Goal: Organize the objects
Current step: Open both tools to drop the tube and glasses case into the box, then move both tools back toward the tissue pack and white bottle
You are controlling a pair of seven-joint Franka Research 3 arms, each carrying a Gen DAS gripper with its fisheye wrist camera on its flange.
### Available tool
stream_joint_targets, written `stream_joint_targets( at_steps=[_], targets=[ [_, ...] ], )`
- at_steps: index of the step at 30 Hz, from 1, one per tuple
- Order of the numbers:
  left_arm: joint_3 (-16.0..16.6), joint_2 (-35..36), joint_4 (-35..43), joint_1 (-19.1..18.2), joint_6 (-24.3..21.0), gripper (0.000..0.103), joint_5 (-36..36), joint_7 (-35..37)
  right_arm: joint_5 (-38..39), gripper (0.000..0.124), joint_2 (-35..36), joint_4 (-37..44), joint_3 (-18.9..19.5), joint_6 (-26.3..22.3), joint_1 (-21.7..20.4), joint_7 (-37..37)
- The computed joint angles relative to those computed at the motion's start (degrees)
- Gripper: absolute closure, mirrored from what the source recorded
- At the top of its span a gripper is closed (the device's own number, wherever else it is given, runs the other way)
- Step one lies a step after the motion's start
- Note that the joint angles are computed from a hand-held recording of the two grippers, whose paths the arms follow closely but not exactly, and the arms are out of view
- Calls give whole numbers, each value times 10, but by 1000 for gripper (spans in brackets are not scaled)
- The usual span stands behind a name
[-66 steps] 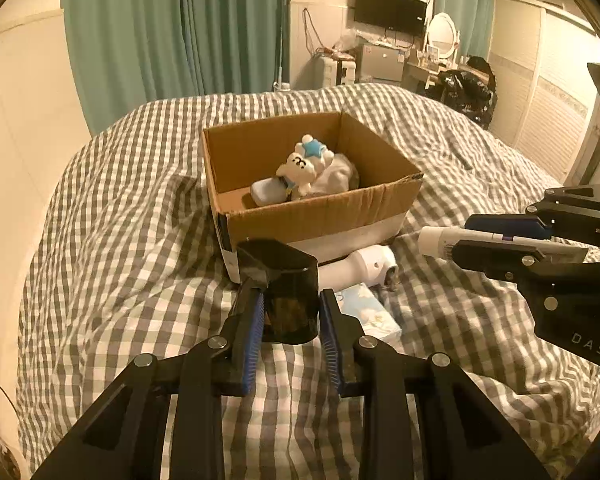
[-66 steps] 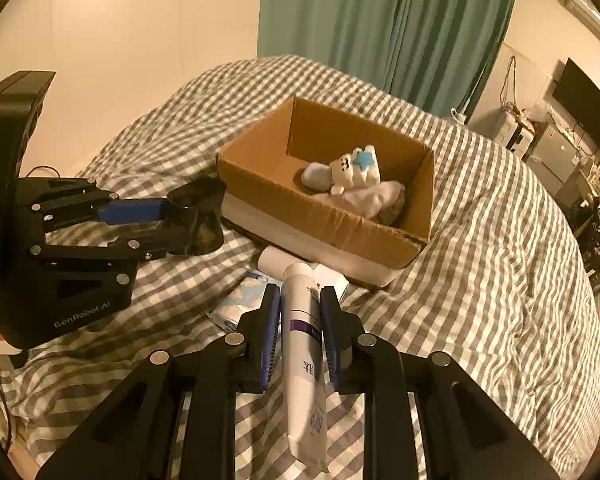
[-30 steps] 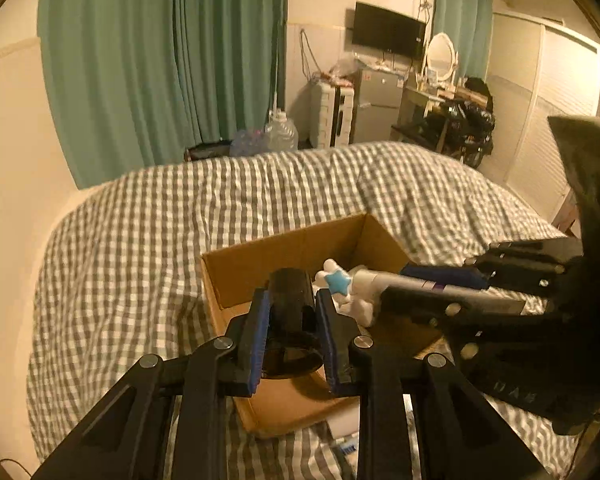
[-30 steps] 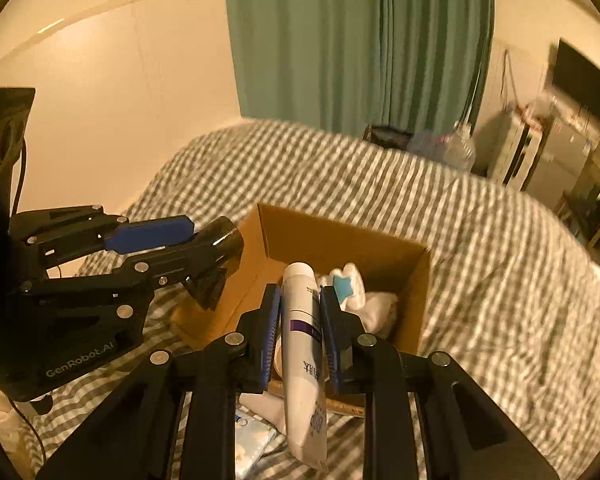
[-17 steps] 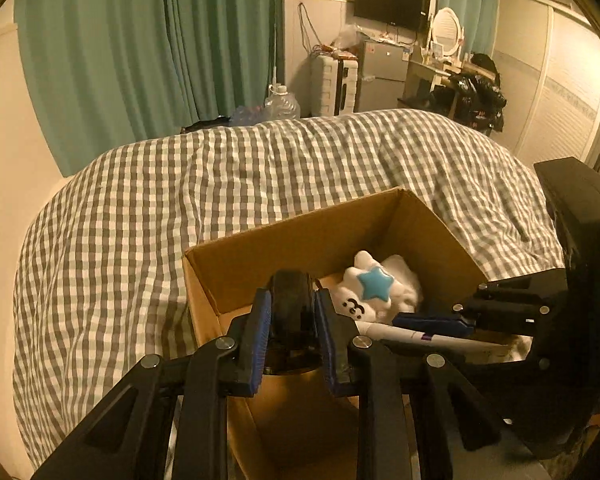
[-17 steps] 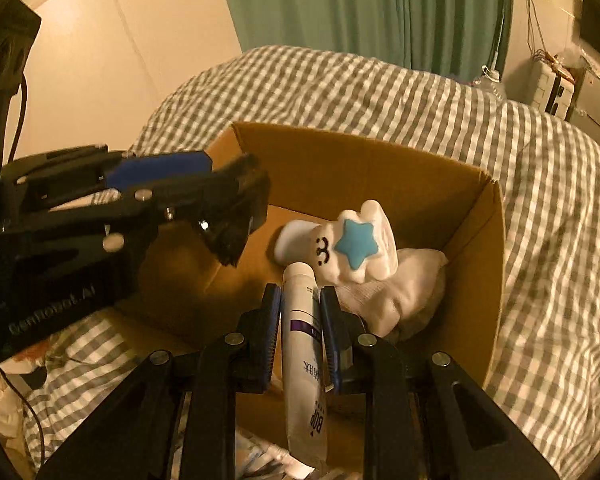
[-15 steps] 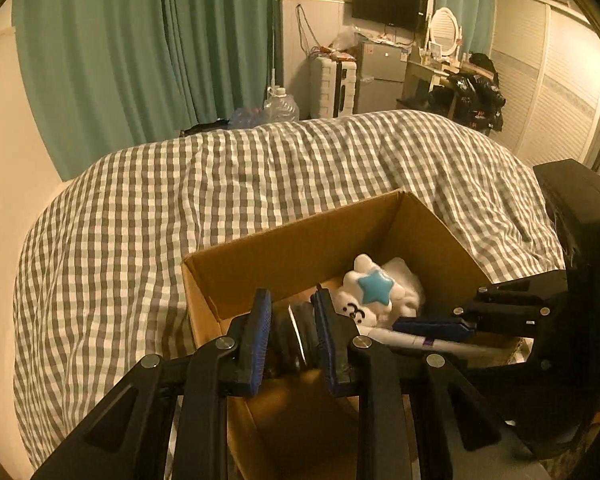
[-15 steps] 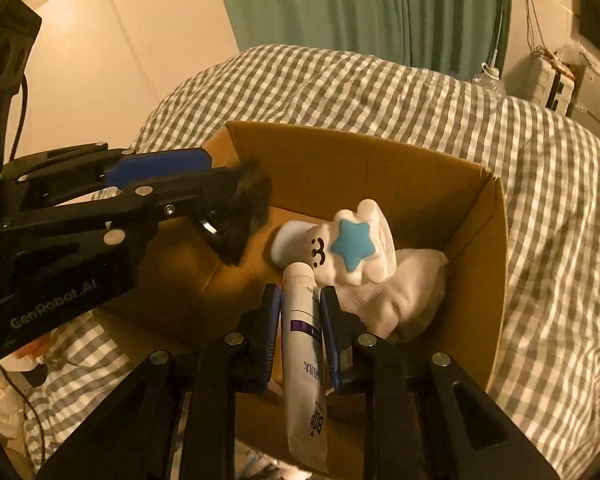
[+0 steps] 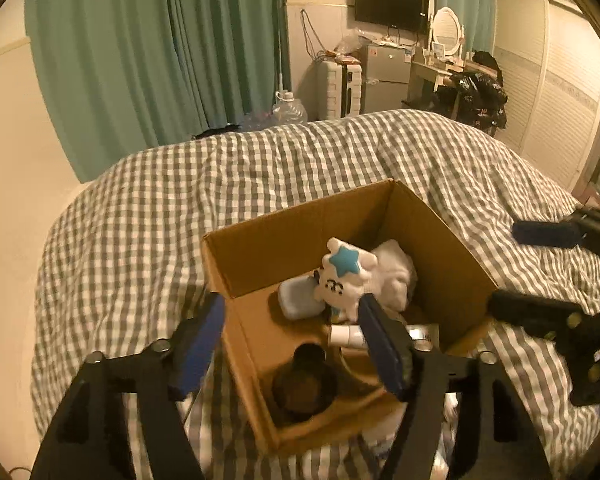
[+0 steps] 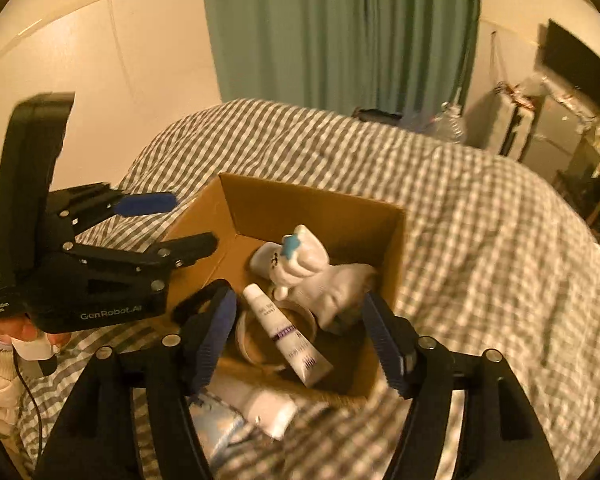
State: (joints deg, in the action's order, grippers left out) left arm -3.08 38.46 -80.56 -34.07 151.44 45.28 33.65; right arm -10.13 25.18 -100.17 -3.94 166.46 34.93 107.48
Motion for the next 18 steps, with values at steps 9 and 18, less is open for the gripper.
stream_joint_targets(
  at_steps=[9, 18],
  targets=[
    [9, -131, -154, -24, 12, 5, 120, -153, -176, 35, -69, -65, -84, -5, 87, 208],
    [-22, -219, -246, -12, -10, 2, 251, -300, -432, 27, -117, -78, -115, -97, 159, 432]
  ],
)
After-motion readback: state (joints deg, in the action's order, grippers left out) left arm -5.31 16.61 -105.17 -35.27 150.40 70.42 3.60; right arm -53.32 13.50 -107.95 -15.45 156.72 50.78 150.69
